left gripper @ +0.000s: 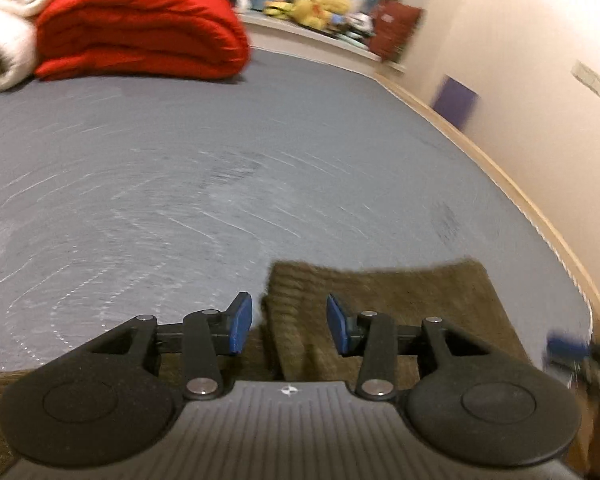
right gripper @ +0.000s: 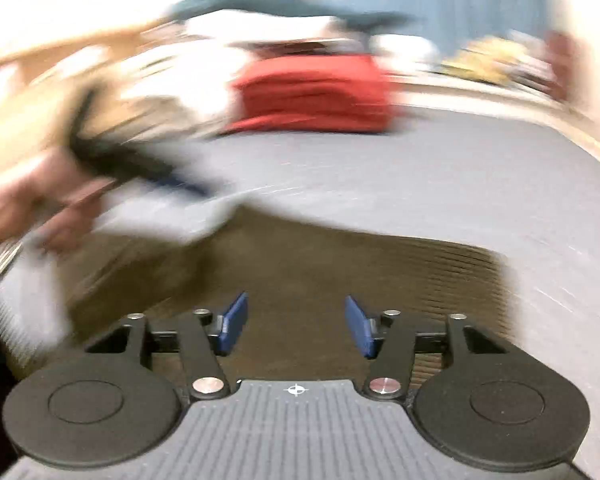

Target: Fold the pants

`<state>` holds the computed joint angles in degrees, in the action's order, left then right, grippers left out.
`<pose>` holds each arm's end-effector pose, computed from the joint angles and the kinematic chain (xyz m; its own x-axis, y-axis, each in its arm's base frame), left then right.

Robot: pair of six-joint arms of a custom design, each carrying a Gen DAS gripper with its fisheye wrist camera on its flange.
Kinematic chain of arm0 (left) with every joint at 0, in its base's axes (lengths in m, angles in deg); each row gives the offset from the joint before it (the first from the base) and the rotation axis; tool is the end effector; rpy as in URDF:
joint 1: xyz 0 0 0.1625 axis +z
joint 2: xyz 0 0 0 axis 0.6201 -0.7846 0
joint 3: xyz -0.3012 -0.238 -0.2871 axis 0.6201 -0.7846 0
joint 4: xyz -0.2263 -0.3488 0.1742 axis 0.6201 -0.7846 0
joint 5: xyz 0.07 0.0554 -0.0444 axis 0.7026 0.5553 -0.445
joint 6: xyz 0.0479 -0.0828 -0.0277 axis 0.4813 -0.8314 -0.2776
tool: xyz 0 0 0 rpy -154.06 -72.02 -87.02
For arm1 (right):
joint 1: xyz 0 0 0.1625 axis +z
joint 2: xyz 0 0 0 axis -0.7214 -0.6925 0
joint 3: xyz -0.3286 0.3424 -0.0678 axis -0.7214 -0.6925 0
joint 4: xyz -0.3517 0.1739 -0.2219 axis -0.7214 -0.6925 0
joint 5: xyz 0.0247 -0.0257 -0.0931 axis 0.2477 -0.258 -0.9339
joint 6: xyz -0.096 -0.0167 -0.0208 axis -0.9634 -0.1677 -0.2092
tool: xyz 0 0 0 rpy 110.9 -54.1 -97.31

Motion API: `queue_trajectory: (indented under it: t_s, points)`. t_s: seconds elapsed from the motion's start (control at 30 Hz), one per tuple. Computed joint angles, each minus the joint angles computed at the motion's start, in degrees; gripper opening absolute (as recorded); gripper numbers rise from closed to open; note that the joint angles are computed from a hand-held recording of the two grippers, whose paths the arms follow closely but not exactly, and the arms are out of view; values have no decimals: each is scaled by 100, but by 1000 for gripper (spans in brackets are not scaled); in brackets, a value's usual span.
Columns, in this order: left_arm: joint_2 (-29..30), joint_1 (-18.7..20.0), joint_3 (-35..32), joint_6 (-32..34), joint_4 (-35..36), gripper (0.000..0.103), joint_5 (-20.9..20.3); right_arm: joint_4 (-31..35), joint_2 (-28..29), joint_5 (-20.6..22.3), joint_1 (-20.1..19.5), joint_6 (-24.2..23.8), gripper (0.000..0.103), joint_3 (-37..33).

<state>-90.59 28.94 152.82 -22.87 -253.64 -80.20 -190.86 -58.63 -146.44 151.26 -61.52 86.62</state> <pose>-0.1254 -0.7644 0.2737 -0.8355 0.2369 -0.4958 0.5030 0.6931 -0.5163 0.2669 -0.6131 0.1842 -0.8369 -0.2087 0.5060 -0.5268 0.5583 -0.6409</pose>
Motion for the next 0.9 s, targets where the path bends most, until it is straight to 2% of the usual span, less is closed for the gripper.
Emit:
queue_trajectory:
  t_s: [0.07,0.13,0.2,0.23,0.3,0.37,0.4,0.43,0.47,0.5,0.53,0.57,0.63,0.7,0.73,0.8,0.83,0.9]
  points:
    - [-49,-25,167,371,-43,40,-145,-391,51,-805,-78,643,59,-24]
    - [-120,-12,280,713,17,33,-346,-223,-12,-1276,-195,1235,69,29]
    - [-96,1,372,989,51,32,-446,153,-88,-1602,-314,1654,73,88]
    - [-75,5,382,1056,148,32,-421,389,-133,-1636,-363,1778,74,110]
    - [31,26,283,1047,529,32,-97,875,-226,-1513,-485,2000,85,154]
    - [215,3,117,875,1082,35,636,1189,-324,-1204,-599,2267,85,213]
    - [287,10,72,815,1220,42,850,1283,-353,-1095,-640,2422,85,219]
    - [313,25,71,796,1178,43,874,1315,-334,-1101,-621,2510,85,187]
    - [323,21,48,764,1190,44,891,1370,-319,-1087,-610,2545,81,140]
    - [319,3,39,733,1196,46,927,1396,-337,-962,-624,2542,63,139]
    - [321,-18,42,726,1156,46,974,1424,-366,-835,-638,2567,55,146]
    - [317,-62,76,760,1043,46,1057,1458,-334,-949,-579,2564,54,87]
    - [328,-163,182,993,614,55,1235,1426,-248,-1191,-450,2326,46,-3]
    - [340,-267,327,1278,-59,84,1323,1153,-215,-1360,-302,2063,35,30]
    - [328,-309,409,1355,-401,89,1260,939,-191,-1428,-217,1855,33,42]
    - [242,-339,459,1237,-661,91,862,305,-88,-1484,2,1159,28,58]
    - [185,-336,466,1059,-635,91,579,-124,15,-1464,155,580,27,40]
    - [-5,-250,454,466,-303,94,-333,-809,230,-1322,430,-504,26,-3]
